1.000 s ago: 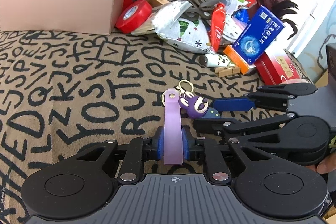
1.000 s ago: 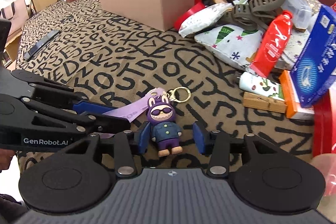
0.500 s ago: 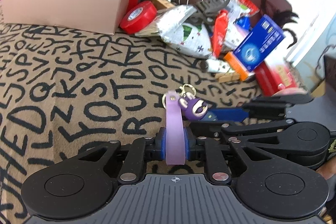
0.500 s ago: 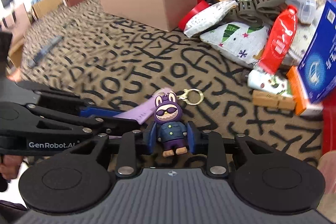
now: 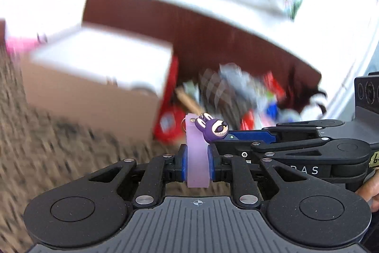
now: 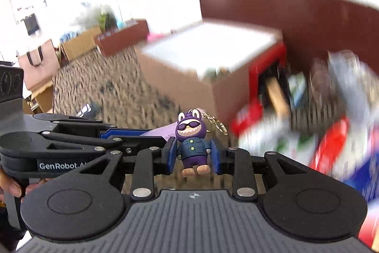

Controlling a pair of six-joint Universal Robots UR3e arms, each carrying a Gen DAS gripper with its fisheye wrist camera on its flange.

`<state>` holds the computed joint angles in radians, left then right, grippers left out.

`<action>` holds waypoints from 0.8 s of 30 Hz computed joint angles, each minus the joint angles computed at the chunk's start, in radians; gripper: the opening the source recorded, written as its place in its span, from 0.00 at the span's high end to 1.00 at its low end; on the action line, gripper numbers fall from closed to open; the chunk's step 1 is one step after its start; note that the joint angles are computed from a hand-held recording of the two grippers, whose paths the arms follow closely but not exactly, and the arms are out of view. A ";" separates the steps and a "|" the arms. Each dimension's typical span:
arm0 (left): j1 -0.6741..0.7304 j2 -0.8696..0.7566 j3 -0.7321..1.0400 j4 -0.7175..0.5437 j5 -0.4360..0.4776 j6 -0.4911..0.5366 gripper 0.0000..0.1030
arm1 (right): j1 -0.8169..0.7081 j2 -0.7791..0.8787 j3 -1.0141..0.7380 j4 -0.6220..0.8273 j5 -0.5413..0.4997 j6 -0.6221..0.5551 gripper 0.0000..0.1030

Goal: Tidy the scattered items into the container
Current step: 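Carry the keychain with both grippers over the beige box, then open both grippers to drop the keychain into the beige box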

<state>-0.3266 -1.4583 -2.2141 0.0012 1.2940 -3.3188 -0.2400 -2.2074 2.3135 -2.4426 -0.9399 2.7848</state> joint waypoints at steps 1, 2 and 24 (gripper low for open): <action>0.010 -0.010 0.043 -0.010 0.012 0.014 0.86 | 0.048 0.084 -0.051 -0.080 -0.032 0.041 0.67; 0.025 -0.024 0.087 -0.020 0.019 0.025 0.87 | 0.098 0.173 -0.112 -0.150 -0.074 0.083 0.67; 0.404 -0.669 0.803 -0.287 -0.273 0.007 0.86 | 0.383 1.380 -1.417 0.049 -0.305 0.481 0.67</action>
